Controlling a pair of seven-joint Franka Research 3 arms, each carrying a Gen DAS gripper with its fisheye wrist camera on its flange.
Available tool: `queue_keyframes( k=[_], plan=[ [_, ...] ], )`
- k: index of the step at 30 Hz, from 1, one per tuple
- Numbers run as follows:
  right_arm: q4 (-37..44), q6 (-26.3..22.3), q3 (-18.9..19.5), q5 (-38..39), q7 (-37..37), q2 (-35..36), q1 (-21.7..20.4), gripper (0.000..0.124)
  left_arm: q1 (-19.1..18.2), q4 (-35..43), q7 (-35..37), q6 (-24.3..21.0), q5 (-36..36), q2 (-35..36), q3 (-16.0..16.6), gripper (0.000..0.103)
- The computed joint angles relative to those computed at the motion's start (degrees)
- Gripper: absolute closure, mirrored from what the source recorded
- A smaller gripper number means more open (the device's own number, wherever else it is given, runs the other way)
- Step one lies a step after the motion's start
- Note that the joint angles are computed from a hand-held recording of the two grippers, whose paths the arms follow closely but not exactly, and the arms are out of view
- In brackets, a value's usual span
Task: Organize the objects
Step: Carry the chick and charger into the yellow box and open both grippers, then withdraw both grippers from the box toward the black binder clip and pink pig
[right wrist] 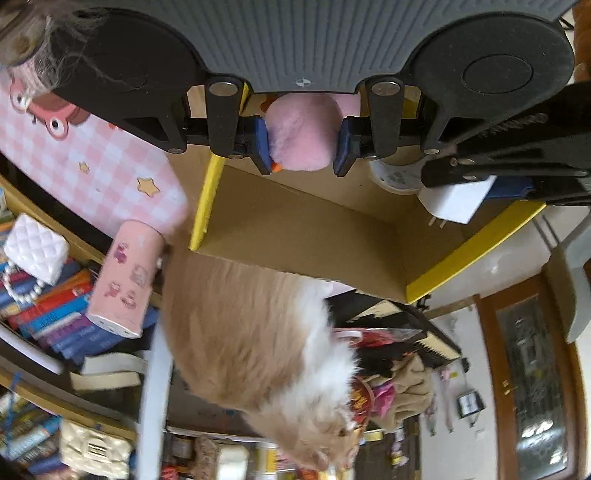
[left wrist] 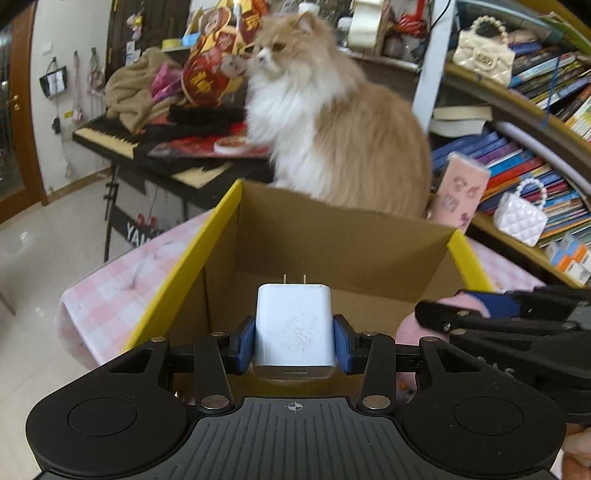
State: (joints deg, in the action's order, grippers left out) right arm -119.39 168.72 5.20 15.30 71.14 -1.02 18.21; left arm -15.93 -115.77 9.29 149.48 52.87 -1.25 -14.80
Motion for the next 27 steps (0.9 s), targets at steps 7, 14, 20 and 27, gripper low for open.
queue_keyframes(
  k=[7,14,20,27],
  plan=[
    [1.14,-1.77,-0.12,-6.84,5.21,1.43,0.12,0.082,-0.42,0.25,-0.30,-2.50,2.12,-0.15,-0.09,0.049],
    [-2.97,2.68,0.03,-6.21,8.28,-2.87,-0.35,0.065,1.26,-3.61,-11.00,-0.28,12.93,-5.93,-1.21,0.032],
    [-10.00,8.23,7.36,-20.04,25.46,-9.96,-9.03,0.065,2.84,-9.53,-14.62,2.08,14.51,-13.20,-3.28,0.025],
    [-19.42,9.81,24.31,-29.12,44.50,-23.14,-27.87,0.058,2.99,-18.67,-9.79,5.43,7.42,-21.25,-4.77,0.024]
  ],
)
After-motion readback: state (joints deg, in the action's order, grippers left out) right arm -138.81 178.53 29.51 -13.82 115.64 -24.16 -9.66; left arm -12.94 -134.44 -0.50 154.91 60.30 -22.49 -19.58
